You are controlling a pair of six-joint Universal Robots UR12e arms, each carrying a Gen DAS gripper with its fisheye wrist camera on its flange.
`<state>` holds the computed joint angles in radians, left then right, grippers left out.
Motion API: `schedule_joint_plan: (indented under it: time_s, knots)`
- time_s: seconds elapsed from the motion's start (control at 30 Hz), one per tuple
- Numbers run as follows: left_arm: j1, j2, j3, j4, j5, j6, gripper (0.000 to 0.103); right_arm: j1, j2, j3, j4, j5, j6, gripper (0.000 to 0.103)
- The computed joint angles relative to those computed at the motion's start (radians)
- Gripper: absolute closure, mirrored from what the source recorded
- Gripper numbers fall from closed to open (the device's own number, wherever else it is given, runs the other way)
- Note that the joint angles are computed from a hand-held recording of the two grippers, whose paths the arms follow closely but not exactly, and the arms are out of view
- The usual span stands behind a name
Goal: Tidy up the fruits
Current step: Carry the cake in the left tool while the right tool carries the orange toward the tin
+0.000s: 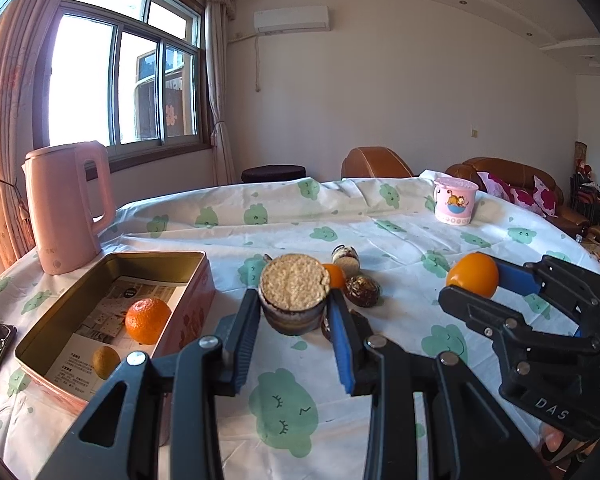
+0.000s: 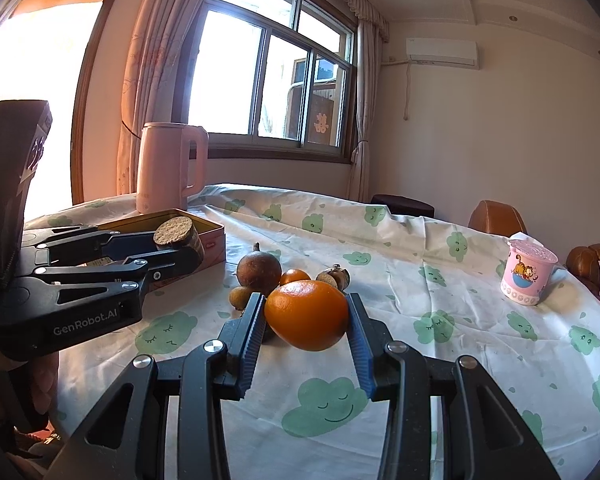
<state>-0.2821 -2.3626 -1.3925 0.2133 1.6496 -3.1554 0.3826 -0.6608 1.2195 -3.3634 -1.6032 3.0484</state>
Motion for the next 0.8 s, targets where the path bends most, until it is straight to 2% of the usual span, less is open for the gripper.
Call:
schedule_joint_plan:
  time_s: [0.53,0.8]
  knots:
    - [-0.006,-0.004,-0.015,0.088,0.037,0.003,0.067,0.003,0.004,0.014,-0.08,0.004,-0.016,0.061]
    - [-0.006,-0.005,-0.019,0.11,0.051,0.005,0.067,0.0,0.003,0.016,-0.09,0.014,-0.012,0.061]
